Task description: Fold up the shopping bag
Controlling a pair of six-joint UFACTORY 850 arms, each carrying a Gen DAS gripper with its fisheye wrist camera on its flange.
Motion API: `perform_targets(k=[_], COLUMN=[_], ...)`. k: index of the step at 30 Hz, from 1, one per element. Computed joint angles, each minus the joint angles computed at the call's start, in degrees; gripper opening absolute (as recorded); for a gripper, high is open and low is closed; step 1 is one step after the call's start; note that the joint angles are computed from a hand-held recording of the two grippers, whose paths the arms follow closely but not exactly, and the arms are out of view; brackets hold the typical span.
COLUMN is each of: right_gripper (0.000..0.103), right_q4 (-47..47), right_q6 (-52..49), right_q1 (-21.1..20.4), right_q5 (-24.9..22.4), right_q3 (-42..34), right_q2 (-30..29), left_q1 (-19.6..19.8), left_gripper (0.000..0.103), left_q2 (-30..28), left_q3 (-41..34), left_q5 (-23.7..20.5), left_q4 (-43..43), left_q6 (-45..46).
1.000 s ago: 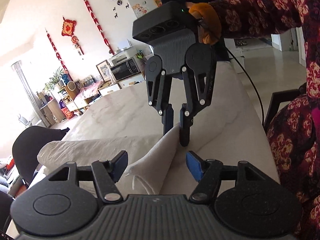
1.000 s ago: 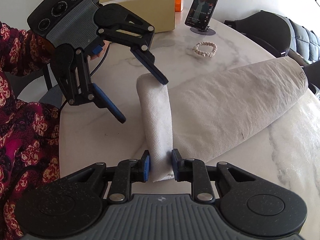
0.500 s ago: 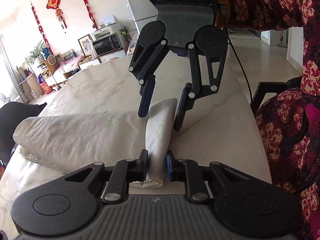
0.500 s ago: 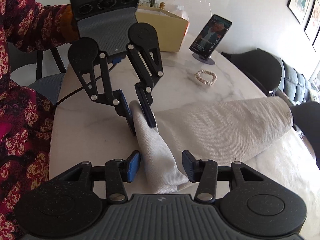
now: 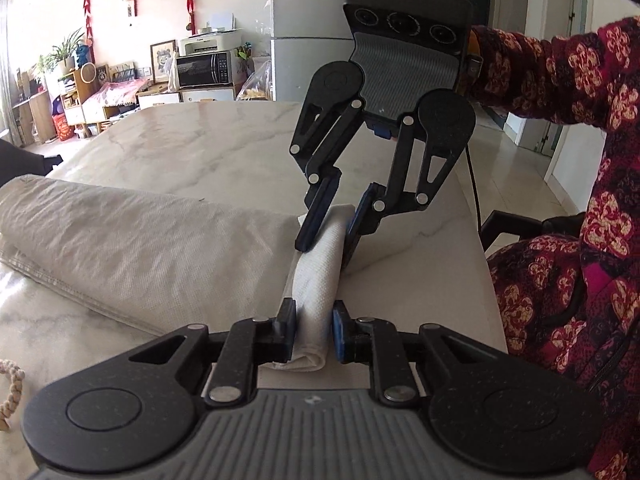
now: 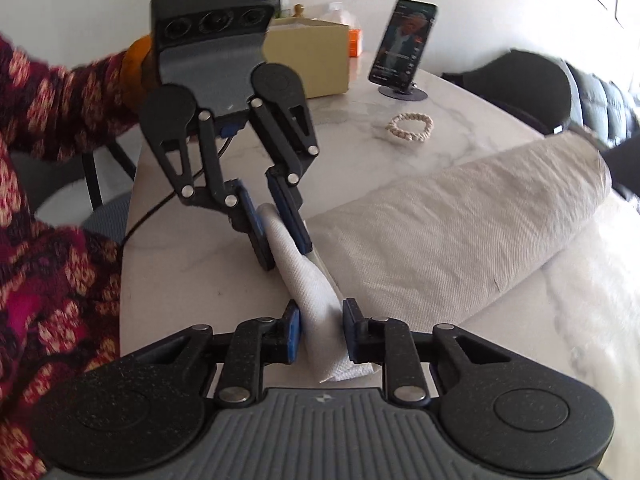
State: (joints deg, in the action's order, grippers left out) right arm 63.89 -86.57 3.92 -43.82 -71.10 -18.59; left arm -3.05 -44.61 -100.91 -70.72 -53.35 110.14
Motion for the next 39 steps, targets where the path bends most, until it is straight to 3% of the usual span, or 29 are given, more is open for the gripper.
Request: perform_targets(k=[6, 13, 18, 27, 30, 33, 37, 39], right_gripper=[0.023, 0.02, 0.02, 0.025, 0.03, 0.028, 0.023, 0.02], right_q4=[5.2, 12.3, 18.2, 28.5, 35.2, 38.6, 35.6, 30.9], right_q6=[10.4, 20.9, 22.9, 14.7, 11.1, 11.9, 13.4, 17.4], right_q1=[-2.6, -4.7, -5.3, -2.1, -1.3, -1.0, 0.2, 0.4], right_q5=[-6.7, -9.9, -10.0, 1.9, 3.6, 4.3, 8.0, 9.1], right_q3=[-2.4, -0.8, 2.0, 9.6, 11.5, 12.0, 10.9, 9.2], right_q2=[-3.7, -4.8, -4.1, 2.6, 3.4, 3.0, 3.2, 2.8], left_q1=[1.1, 2.7, 3.2, 3.1, 3.2, 4.1, 3.8, 3.5], left_gripper=[0.019, 0.019, 0.018, 0.018, 0.018, 0.018, 0.02, 0.026], left_q2=[-4.7, -11.4, -12.6, -11.6, -10.8, -9.7, -6.4, -2.3], left_q3=[-6.3, -14.8, -16.6, -14.8, -13.2, -11.1, -6.8, -1.6], left_q5=[-6.3, -14.2, -16.0, -14.2, -13.1, -12.5, -8.8, -4.0], left_q4=[-2.1, -6.7, -8.6, -10.2, -10.9, -10.5, -10.7, -11.6], left_q6=[-10.5, -34.5, -39.3, -37.1, -35.9, -33.7, -28.2, -22.4])
